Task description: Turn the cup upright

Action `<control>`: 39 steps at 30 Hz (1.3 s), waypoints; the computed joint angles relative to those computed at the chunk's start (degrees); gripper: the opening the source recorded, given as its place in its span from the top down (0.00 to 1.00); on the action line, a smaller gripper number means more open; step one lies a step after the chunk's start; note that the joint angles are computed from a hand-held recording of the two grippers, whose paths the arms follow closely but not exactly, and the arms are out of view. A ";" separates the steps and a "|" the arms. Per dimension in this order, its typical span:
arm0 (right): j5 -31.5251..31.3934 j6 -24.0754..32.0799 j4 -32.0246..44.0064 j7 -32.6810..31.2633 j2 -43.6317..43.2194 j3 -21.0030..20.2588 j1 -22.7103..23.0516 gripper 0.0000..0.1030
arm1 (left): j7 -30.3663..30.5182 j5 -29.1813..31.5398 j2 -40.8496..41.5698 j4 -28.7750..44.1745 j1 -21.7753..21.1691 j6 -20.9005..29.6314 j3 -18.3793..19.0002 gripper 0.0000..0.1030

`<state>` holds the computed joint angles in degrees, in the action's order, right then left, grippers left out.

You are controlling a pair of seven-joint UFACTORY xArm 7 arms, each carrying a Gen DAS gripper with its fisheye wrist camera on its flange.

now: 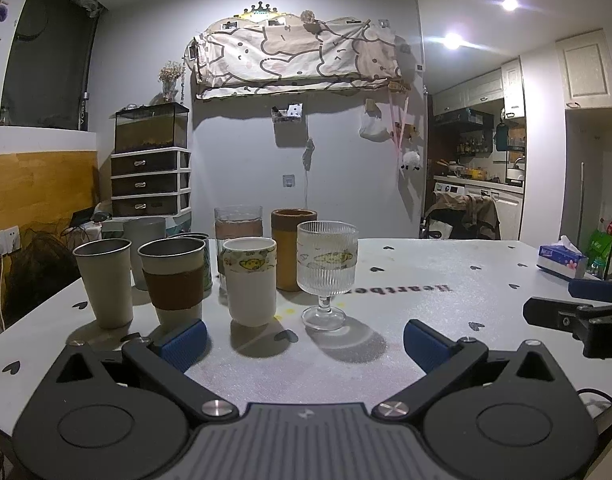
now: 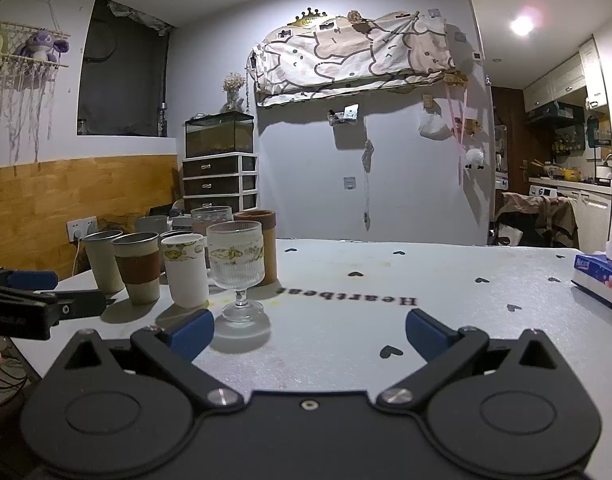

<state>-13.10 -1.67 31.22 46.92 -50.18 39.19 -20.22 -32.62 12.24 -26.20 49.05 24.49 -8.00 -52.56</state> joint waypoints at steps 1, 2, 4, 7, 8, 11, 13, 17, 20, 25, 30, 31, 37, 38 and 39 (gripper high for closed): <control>-0.02 -0.11 -0.10 0.01 0.00 -0.06 -0.01 0.00 | -0.03 0.01 0.01 0.01 -0.02 0.01 0.00 0.00; -0.01 0.00 -0.05 0.04 -0.03 -0.04 0.00 0.00 | -0.07 0.01 -0.03 0.00 0.00 0.02 -0.02 0.00; -0.07 0.09 -0.07 0.02 -0.05 -0.10 0.05 0.00 | -0.12 0.05 -0.13 -0.03 0.00 0.04 0.00 0.00; -0.02 0.11 -0.16 0.19 -0.18 -0.15 0.10 0.00 | -0.23 0.05 -0.18 -0.01 0.11 0.07 -0.07 0.00; -0.01 0.09 -0.23 0.22 -0.22 -0.19 0.14 0.00 | -0.28 0.04 -0.19 0.03 0.13 0.14 -0.09 0.00; -0.10 0.12 -0.23 0.15 -0.20 -0.29 0.23 0.00 | -0.63 0.05 -0.15 0.14 0.77 0.06 -0.73 0.00; -0.16 0.01 -0.22 0.03 -0.15 -0.43 0.32 0.00 | -0.56 0.18 -0.08 0.15 0.64 0.09 -0.61 0.00; -0.06 -0.26 -0.29 0.09 -0.28 -0.35 0.18 0.00 | -0.61 0.26 -0.11 0.10 0.62 0.01 -0.55 0.00; 0.01 -0.30 -0.34 -0.01 -0.29 -0.38 0.23 0.00 | -0.67 0.25 -0.13 0.17 0.67 0.12 -0.58 0.00; 0.09 -0.20 -0.34 -0.08 -0.34 -0.37 0.18 0.00 | -0.67 0.39 -0.02 0.19 0.49 0.19 -0.40 0.00; 0.14 -0.04 -0.38 -0.03 -0.52 -0.45 0.35 0.00 | -0.80 0.36 -0.10 0.09 0.64 0.13 -0.59 0.00; 0.13 -0.04 -0.38 -0.02 -0.52 -0.45 0.35 0.00 | -0.86 0.33 -0.19 0.03 0.66 0.11 -0.61 0.00; 0.11 0.14 -0.44 0.15 -0.69 -0.47 0.45 0.00 | -0.74 0.37 -0.08 0.14 0.52 0.22 -0.47 0.00; 0.10 0.14 -0.44 0.16 -0.69 -0.48 0.45 0.00 | -0.75 0.39 -0.08 0.14 0.52 0.22 -0.47 0.00; 0.09 0.19 -0.44 0.17 -0.70 -0.51 0.49 0.00 | -0.76 0.41 -0.03 0.15 0.46 0.21 -0.42 0.00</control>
